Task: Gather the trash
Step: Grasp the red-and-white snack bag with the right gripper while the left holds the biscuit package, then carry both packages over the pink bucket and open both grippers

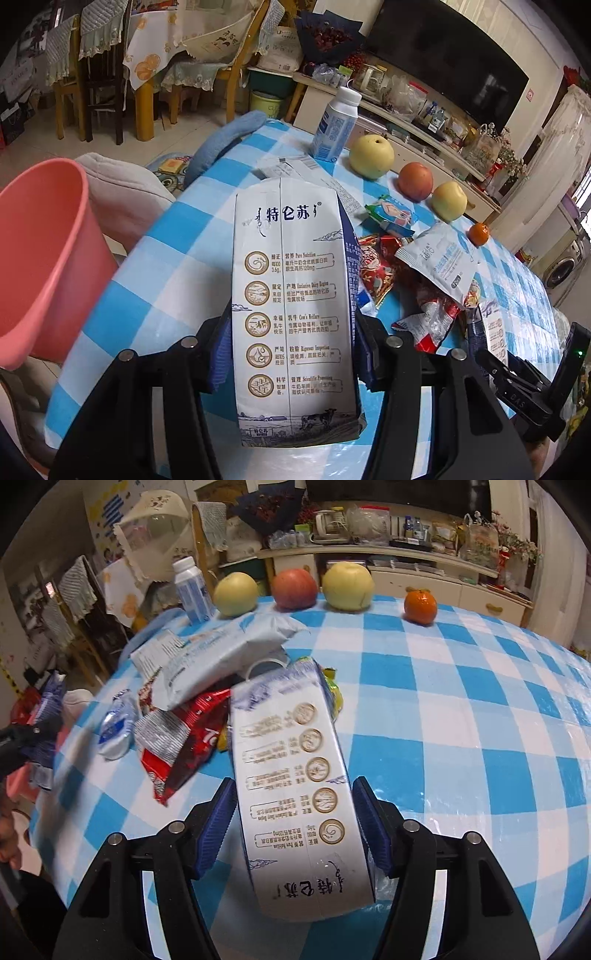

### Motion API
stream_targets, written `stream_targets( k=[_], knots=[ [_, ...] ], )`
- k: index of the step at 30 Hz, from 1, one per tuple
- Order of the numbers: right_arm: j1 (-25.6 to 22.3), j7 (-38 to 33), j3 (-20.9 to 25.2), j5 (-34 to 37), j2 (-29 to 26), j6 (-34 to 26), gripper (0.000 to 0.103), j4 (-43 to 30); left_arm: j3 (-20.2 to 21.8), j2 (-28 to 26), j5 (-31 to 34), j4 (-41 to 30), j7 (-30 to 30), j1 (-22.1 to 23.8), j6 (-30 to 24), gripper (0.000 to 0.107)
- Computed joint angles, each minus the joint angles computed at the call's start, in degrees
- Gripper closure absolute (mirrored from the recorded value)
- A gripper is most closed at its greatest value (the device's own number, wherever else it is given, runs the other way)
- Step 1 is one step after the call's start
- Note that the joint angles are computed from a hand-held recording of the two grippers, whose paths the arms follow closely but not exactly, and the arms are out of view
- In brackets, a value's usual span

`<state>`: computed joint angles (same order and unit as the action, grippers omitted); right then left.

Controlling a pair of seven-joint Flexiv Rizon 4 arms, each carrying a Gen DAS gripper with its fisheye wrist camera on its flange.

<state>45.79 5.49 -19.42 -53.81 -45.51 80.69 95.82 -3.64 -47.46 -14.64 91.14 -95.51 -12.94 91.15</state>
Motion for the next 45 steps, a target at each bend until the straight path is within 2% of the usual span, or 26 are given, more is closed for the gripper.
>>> stream_targets(
  k=[1,2,4,6,8,10,13,14,17,20,24,25,32,38,45],
  knots=[
    [0.7,0.2,-0.5,-0.4,0.2,-1.2,0.035,-0.1,-0.5,0.3,0.1,0.4,0.2,0.5,0.1,0.052],
    [2.2,1.7,-2.3,-2.2,0.5,-1.6,0.028,0.0,-0.8,0.2,0.1,0.5,0.3,0.7,0.4,0.052],
    [4.8,6.3,-5.8,-7.0,1.1,-1.3,0.023,0.1,-1.4,0.6,0.2,1.2,0.7,1.4,0.9,0.052],
    [5.3,9.6,-6.6,-10.1,1.2,-0.8,0.023,-0.8,-0.3,1.0,0.4,1.5,0.7,0.8,1.4,0.052],
    [4.5,11.7,-5.3,-11.2,0.5,0.3,0.023,-2.9,-1.3,1.2,0.6,1.9,1.3,1.7,2.1,0.052],
    [1.6,11.1,-0.9,-9.0,-1.6,1.5,0.023,-6.4,-2.1,1.3,0.5,2.3,1.7,2.4,2.5,0.052],
    [-1.8,4.8,6.4,-1.3,-5.9,-1.5,0.023,-12.9,-2.7,1.7,0.6,3.1,2.2,3.2,3.6,0.052],
    [-2.0,3.4,7.6,1.0,-7.1,-3.1,0.023,-14.7,-3.0,1.8,0.7,3.3,2.5,3.5,3.8,0.052],
    [-2.0,3.6,8.1,6.3,-9.9,-4.8,0.023,-18.6,-4.2,2.0,0.6,3.9,3.2,4.8,4.3,0.052],
    [-2.2,3.6,7.9,10.4,-12.5,-4.9,0.023,-22.3,-3.0,2.1,0.4,4.1,3.2,4.2,4.5,0.052],
    [-1.9,0.1,8.3,14.3,-15.1,-10.8,0.024,-27.6,-5.2,2.2,0.3,4.7,4.0,6.2,4.6,0.052],
    [-1.4,-0.1,7.9,14.8,-15.4,-12.5,0.029,-28.3,-5.6,2.2,0.3,4.8,4.2,6.6,4.7,0.052],
    [1.3,2.1,4.1,13.3,-14.6,-10.5,0.038,-25.4,-5.7,2.4,0.1,5.1,4.7,6.8,4.6,0.052],
    [2.9,2.7,3.4,12.2,-12.9,-6.9,0.046,-22.1,-7.3,2.8,-0.1,6.2,4.8,8.2,5.5,0.052],
    [5.1,2.1,2.6,11.6,-11.8,-4.3,0.049,-21.4,-10.9,3.7,0.2,8.3,4.6,12.0,7.3,0.052]
  ],
)
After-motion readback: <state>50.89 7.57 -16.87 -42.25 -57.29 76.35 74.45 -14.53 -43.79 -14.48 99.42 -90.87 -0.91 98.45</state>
